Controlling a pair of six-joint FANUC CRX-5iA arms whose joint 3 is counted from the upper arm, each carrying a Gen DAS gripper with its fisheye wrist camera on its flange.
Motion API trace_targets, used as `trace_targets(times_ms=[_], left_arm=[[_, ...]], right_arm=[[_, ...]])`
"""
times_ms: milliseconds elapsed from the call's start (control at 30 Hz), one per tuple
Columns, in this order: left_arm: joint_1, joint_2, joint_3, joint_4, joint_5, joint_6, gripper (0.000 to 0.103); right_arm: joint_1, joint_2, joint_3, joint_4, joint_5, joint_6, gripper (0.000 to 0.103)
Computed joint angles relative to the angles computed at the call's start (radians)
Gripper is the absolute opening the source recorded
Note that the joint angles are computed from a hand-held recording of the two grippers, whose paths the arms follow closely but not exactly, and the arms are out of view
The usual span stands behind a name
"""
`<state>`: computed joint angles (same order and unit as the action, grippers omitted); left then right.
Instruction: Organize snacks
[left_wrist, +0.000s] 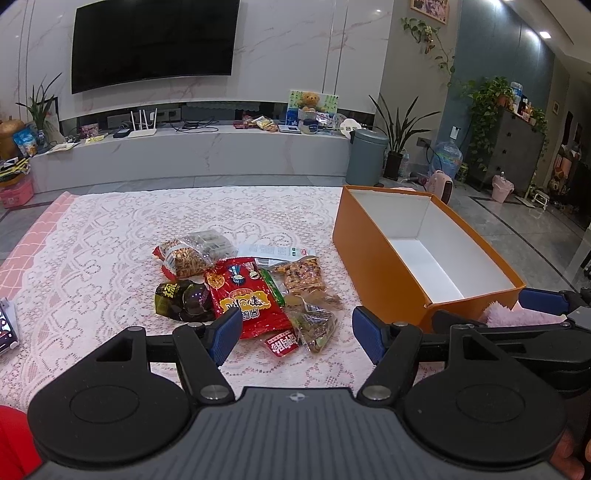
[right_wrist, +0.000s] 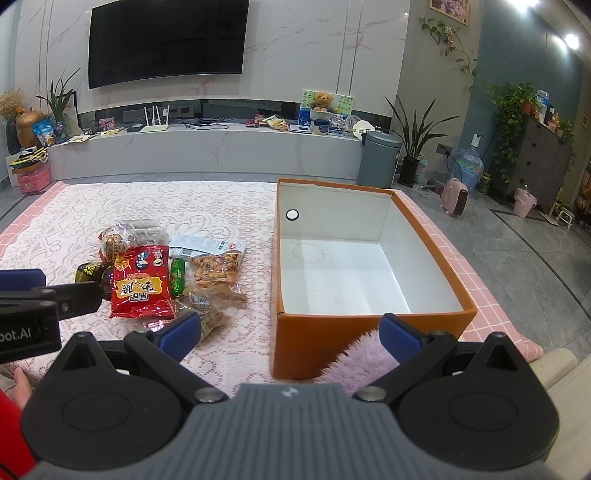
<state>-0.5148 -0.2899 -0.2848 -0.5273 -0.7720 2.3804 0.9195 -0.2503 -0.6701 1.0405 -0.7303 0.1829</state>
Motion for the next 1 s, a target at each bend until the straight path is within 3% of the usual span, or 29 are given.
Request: trace_targets(times_ms=[1000], left_arm=[[0.018,0.005,0.001,0.013,-0.003,-0.017,0.080]], right_arm=[[-0.006,0.001,0.004,-0.009,0.002,0.006,0.100]])
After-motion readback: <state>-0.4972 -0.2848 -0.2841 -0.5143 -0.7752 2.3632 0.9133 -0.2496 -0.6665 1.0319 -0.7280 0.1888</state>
